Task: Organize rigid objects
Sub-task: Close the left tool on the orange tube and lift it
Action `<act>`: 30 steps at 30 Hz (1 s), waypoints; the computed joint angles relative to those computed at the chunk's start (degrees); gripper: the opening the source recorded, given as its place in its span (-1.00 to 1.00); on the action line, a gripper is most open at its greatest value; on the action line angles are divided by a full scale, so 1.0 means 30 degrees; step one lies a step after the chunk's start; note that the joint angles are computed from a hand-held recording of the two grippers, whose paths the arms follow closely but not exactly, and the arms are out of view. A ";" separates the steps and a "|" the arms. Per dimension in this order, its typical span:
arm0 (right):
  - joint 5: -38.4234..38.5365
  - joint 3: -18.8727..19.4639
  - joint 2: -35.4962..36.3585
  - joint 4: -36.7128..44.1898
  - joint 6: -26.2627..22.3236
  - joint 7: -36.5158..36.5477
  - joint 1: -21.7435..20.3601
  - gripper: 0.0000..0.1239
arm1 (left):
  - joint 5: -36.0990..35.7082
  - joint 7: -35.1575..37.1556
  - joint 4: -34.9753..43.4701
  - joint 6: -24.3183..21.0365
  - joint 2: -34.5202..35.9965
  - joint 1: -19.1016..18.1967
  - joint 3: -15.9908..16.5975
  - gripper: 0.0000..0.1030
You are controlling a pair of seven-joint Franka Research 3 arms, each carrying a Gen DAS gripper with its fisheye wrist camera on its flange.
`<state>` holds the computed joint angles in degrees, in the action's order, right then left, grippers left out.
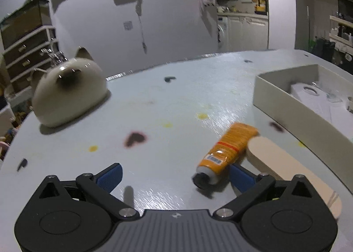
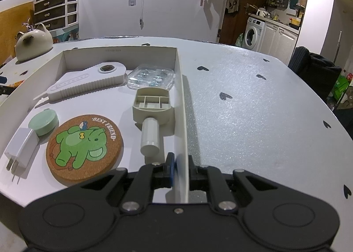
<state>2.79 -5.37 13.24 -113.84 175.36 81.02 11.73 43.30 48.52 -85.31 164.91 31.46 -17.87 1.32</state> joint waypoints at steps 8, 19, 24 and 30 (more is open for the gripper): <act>-0.0153 -0.0090 -0.0010 -0.0010 0.0026 0.0170 0.0096 -0.81 | 0.2071 -0.1334 0.0684 0.4103 0.0949 -0.0794 0.1833 0.60; 0.0193 0.0044 0.0010 -0.0068 0.0214 0.0037 -0.0011 -0.81 | -0.3016 0.7173 0.0387 0.3969 0.1510 0.3618 -0.4690 -0.11; 0.0467 0.0222 0.0015 -0.0082 0.0283 -0.0235 -0.0163 -0.81 | -0.3756 0.8390 -0.0322 0.3367 0.0788 0.2903 -0.3943 -0.29; 0.1281 0.0645 -0.0031 -0.0210 0.0486 -0.1020 -0.0522 -0.81 | -0.5252 0.9801 -0.1221 0.2718 -0.0079 0.2586 -0.3599 -0.47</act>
<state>6.63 -3.43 13.14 -114.47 176.82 77.96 10.16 27.54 77.92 -88.97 173.06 31.22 -10.11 -9.48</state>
